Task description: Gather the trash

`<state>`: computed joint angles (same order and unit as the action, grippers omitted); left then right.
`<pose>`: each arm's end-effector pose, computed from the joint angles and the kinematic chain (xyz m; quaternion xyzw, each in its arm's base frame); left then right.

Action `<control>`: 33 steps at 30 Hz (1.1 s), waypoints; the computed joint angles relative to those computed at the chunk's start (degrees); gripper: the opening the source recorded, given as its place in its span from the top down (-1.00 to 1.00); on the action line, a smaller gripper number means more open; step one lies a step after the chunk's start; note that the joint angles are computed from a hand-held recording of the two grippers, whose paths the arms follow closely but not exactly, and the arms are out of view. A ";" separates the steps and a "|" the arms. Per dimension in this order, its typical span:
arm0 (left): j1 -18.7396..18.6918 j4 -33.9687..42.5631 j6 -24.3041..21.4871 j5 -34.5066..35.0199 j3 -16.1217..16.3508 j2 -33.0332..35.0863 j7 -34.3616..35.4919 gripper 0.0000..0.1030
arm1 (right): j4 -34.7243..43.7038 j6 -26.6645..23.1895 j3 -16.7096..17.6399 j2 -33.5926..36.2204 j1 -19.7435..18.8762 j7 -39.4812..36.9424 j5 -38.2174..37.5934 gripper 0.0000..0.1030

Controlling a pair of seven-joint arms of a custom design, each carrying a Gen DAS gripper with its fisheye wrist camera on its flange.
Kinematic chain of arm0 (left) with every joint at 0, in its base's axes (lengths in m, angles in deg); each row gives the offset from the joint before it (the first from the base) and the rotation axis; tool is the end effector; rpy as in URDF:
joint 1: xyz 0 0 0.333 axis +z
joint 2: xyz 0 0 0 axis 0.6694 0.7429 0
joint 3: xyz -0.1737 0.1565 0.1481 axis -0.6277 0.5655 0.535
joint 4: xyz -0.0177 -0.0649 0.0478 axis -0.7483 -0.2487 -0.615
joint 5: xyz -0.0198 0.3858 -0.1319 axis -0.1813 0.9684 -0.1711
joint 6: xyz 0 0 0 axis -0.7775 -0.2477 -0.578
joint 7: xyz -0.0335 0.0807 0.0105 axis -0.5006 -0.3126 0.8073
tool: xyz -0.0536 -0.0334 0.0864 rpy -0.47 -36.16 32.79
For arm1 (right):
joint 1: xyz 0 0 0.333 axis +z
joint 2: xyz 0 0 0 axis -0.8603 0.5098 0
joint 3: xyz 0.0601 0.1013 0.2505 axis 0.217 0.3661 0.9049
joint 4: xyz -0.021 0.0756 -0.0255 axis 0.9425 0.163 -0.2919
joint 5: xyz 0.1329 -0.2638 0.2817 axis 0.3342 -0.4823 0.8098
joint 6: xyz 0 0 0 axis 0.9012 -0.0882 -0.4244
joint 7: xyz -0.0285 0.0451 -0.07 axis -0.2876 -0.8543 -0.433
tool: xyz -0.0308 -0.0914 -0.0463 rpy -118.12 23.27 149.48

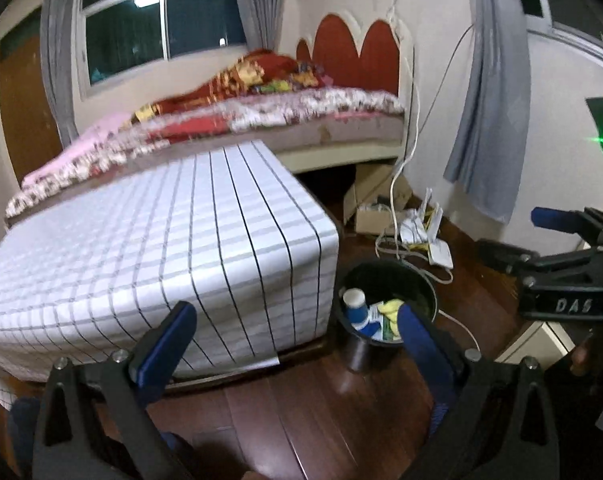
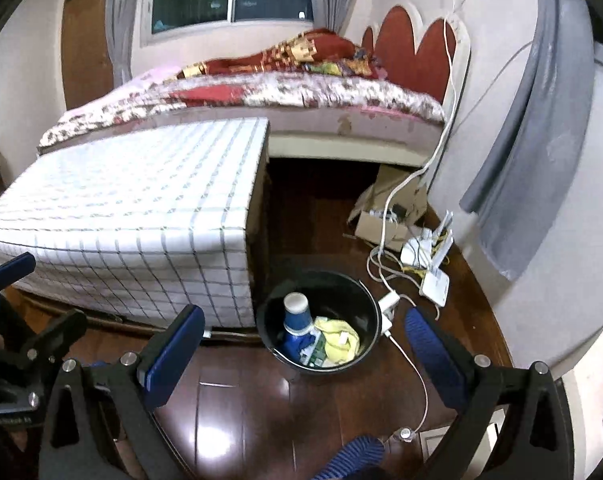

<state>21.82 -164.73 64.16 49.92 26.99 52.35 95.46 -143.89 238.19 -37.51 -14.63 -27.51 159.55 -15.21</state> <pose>0.4621 -0.3773 0.5519 -0.6493 0.6067 -0.2952 0.3508 0.5321 0.4187 0.5660 -0.7558 0.4870 -0.2705 0.3441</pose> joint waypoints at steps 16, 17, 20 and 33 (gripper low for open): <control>2.33 -2.75 0.58 4.70 -1.79 -4.65 -5.88 -0.98 | -4.46 -0.46 1.91 -5.82 -0.54 5.46 -5.15 -0.98; 2.41 -2.91 0.97 4.88 -1.79 -4.71 -6.15 -0.98 | -4.55 -0.43 2.01 -5.91 -0.66 5.74 -5.39 -0.98; 2.44 -2.81 0.83 4.93 -2.04 -4.80 -6.49 -0.98 | -4.58 -0.56 2.32 -5.97 -0.87 6.20 -5.65 -0.98; 2.29 -2.58 -0.41 4.47 -2.31 -5.20 -5.57 -0.98 | -4.71 -0.31 2.75 -6.39 -1.18 5.60 -5.15 -0.98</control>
